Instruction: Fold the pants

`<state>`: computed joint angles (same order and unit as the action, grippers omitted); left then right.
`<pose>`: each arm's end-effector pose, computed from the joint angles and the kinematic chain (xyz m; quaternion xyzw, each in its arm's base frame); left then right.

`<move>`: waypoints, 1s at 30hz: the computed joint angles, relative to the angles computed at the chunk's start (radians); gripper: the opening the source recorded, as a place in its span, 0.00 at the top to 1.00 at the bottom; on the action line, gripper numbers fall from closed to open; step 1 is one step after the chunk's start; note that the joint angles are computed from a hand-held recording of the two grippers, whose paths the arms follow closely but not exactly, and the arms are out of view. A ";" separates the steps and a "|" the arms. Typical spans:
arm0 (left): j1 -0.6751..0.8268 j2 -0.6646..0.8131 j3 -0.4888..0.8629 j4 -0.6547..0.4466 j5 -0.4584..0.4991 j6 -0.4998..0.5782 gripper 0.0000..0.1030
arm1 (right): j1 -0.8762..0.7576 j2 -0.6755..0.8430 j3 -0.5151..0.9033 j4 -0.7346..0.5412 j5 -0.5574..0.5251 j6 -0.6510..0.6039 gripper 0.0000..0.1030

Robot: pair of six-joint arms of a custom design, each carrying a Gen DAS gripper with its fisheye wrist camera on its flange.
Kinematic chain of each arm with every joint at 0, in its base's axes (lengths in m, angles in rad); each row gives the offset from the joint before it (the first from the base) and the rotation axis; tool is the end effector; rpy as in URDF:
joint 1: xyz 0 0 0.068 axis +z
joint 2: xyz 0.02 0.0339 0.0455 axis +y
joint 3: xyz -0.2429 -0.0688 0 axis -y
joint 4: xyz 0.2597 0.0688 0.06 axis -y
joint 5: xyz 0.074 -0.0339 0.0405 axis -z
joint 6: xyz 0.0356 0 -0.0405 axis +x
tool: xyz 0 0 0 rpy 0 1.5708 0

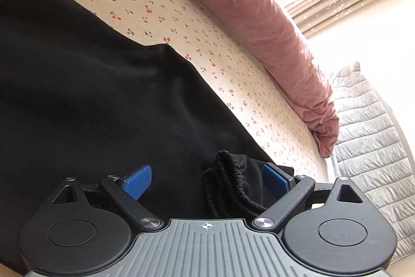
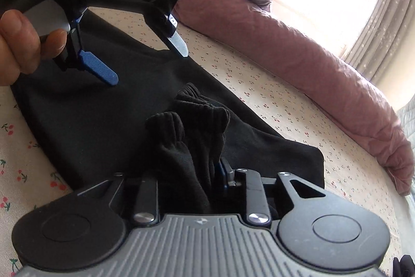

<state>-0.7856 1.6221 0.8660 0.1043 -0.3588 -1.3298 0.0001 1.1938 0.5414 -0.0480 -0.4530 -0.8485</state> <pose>0.2548 -0.2372 0.1564 -0.3132 0.8282 -0.3017 0.3535 0.2544 0.0156 0.1610 -0.4501 0.7663 0.0165 0.4582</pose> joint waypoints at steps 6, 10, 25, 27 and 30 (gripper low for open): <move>-0.006 0.031 -0.015 0.108 0.061 -0.028 0.09 | 0.001 -0.071 -0.038 -0.027 -0.051 -0.058 0.64; -0.013 0.086 0.033 0.124 0.102 0.015 0.09 | -0.016 -0.091 -0.041 -0.033 -0.092 -0.057 0.52; -0.028 0.251 0.159 0.200 0.202 0.055 0.21 | -0.012 -0.314 -0.150 -0.079 -0.167 -0.050 1.00; -0.021 0.252 0.164 0.200 0.203 0.082 0.64 | 0.017 -0.373 -0.189 -0.064 -0.156 -0.022 1.00; -0.022 0.235 0.158 0.192 0.179 0.151 0.68 | 0.083 -0.446 -0.239 -0.031 -0.075 0.037 1.00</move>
<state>-0.8079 1.8571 1.0241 0.2963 -0.1793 -1.1785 0.0833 0.7482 0.3028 -0.0793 -0.5284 -0.8119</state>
